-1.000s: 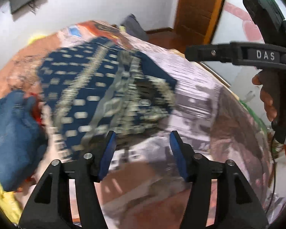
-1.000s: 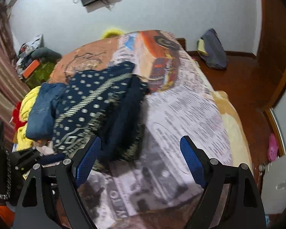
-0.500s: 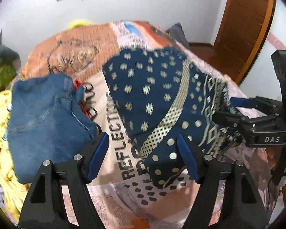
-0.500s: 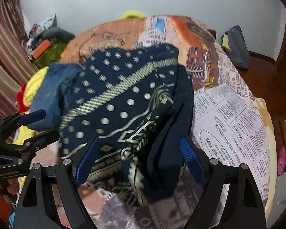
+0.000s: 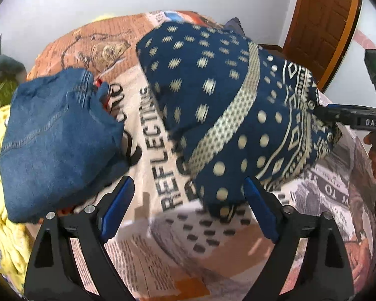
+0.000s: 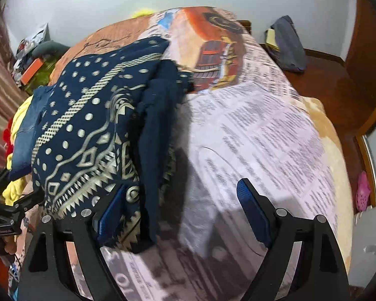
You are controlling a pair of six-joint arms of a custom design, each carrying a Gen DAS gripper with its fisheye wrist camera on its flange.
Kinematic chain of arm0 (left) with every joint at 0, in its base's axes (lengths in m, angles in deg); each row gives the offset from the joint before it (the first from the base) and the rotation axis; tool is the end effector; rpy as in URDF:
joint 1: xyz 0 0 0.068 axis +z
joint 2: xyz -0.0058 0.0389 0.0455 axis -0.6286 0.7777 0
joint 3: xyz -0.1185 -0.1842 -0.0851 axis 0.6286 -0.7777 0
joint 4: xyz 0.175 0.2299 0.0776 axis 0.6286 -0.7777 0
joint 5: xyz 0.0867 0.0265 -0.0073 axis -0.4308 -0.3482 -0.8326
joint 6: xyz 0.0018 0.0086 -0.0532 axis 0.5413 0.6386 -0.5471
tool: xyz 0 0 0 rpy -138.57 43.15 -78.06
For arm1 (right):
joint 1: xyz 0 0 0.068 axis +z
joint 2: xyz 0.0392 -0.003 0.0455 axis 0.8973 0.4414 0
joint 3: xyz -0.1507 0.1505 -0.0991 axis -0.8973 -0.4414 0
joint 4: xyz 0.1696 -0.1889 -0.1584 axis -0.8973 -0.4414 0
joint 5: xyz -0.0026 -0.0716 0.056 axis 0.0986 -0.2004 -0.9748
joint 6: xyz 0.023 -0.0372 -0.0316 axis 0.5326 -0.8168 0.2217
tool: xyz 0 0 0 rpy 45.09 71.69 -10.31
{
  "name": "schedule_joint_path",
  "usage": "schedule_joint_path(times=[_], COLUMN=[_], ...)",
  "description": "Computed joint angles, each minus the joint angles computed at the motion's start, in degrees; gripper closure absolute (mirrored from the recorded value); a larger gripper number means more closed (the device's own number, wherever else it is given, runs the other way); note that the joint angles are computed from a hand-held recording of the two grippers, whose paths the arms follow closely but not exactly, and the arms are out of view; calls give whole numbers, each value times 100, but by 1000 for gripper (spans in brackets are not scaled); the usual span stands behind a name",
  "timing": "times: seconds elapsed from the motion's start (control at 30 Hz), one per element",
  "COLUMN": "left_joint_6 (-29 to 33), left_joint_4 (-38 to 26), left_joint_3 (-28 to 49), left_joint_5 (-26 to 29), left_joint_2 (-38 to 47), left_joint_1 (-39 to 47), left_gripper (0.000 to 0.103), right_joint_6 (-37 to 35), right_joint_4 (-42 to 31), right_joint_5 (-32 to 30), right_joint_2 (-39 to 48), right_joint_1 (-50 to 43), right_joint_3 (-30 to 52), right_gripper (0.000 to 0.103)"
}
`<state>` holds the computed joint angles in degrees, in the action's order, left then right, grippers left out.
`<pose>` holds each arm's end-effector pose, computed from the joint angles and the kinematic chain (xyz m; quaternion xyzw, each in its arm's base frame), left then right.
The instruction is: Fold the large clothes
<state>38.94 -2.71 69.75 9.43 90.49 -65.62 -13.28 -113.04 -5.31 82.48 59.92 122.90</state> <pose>0.2555 -0.1286 0.2033 0.2042 0.9370 -0.0742 0.2735 0.2389 -0.0088 0.2442 0.0173 0.9602 0.0958 0.2619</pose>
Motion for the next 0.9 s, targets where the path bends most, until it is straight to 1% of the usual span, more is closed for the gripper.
schedule_joint_path(times=[0.07, 0.1, 0.17, 0.2, 0.3, 0.37, 0.47, 0.57, 0.73, 0.9], left_joint_6=[-18, -10, 50, 86, 155, 200, 219, 190, 80, -152], left_joint_4=[-98, -177, -266, -319, -571, -693, -820, -831, -560, -366], left_joint_3=[-152, -264, -479, -600, -757, -728, -450, -68, 743, 1557], left_joint_5=[-94, -313, -812, -926, -636, -601, -414, -218, -1, 426], left_joint_2=[-141, -223, -359, -472, -885, -1105, -1281, -1262, -702, 355], left_joint_1=[-6, -41, -98, -59, 340, 540, 751, 803, 617, 544], left_gripper=[14, 14, 14, 14, 14, 14, 14, 14, 14, 14], right_joint_6=[-28, -23, 9, -10, -222, -236, -204, -29, 308, 544], right_joint_4=[-168, -211, -281, -302, -588, -728, -788, -712, -321, 114], right_joint_5=[-37, 42, 507, 657, 283, 119, -96, -213, -363, -549], right_joint_2=[-217, -305, -423, -416, -580, -648, -706, -684, -316, 240], right_joint_1=[-121, -132, -103, -127, -499, -653, -700, -474, 21, 334], right_joint_3=[-70, -96, -101, -79, -23, 70, 244, 437, 715, 944], right_gripper=[20, 20, 20, 20, 20, 18, 18, 18, 18, 18])
